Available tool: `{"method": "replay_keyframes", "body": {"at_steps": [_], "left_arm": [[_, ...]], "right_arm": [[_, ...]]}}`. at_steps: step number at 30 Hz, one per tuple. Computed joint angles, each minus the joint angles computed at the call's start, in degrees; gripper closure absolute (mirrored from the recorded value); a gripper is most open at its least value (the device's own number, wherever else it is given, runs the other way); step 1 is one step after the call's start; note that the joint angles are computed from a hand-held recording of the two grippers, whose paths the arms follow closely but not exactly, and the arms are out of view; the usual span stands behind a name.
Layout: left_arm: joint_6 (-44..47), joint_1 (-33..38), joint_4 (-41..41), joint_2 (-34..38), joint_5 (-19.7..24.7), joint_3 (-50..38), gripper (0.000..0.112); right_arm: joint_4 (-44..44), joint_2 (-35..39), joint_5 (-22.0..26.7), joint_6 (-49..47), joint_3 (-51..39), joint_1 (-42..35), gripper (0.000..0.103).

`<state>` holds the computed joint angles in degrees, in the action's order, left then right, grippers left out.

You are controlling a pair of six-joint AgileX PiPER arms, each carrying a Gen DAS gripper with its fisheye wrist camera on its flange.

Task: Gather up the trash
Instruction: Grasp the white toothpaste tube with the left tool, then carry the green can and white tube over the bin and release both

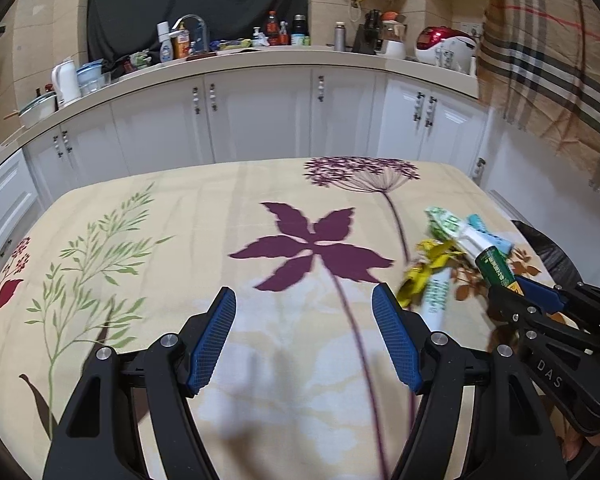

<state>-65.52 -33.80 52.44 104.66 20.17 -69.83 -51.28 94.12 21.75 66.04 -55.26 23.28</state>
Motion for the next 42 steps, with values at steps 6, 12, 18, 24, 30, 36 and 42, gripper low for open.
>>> {"method": "replay_keyframes", "body": {"at_steps": [6, 12, 18, 24, 30, 36, 42], "left_arm": [[1.83, -3.56, -1.16, 1.79, 0.87, -2.32, 0.044], [6.49, -5.63, -5.04, 4.77, 2.48, -5.94, 0.044], [16.55, -6.03, -13.82, 7.98, 4.14, -10.5, 0.06], [27.51, -5.23, -24.11, 9.81, 4.97, -13.38, 0.074], [35.28, -5.18, -30.4, 11.43, 6.46, -15.79, 0.088], [37.95, -5.04, -32.54, 11.31, 6.02, -15.53, 0.098], [34.24, -5.72, -28.53, 9.48, 3.64, -12.71, 0.101]], "right_arm": [[-3.95, -3.73, -0.71, 4.79, 4.54, -2.85, 0.08], [-6.27, -6.48, -2.36, 7.61, 8.26, -6.45, 0.08], [-6.83, -8.17, -4.52, 8.31, 10.4, -9.48, 0.08], [-6.34, -8.96, -6.18, 7.71, 11.35, -11.07, 0.08], [-5.55, -9.21, -7.03, 6.85, 11.73, -11.86, 0.08], [-5.62, -9.27, -7.04, 6.89, 11.81, -11.91, 0.08], [-6.6, -9.73, -6.99, 7.74, 12.12, -11.78, 0.08]]}}
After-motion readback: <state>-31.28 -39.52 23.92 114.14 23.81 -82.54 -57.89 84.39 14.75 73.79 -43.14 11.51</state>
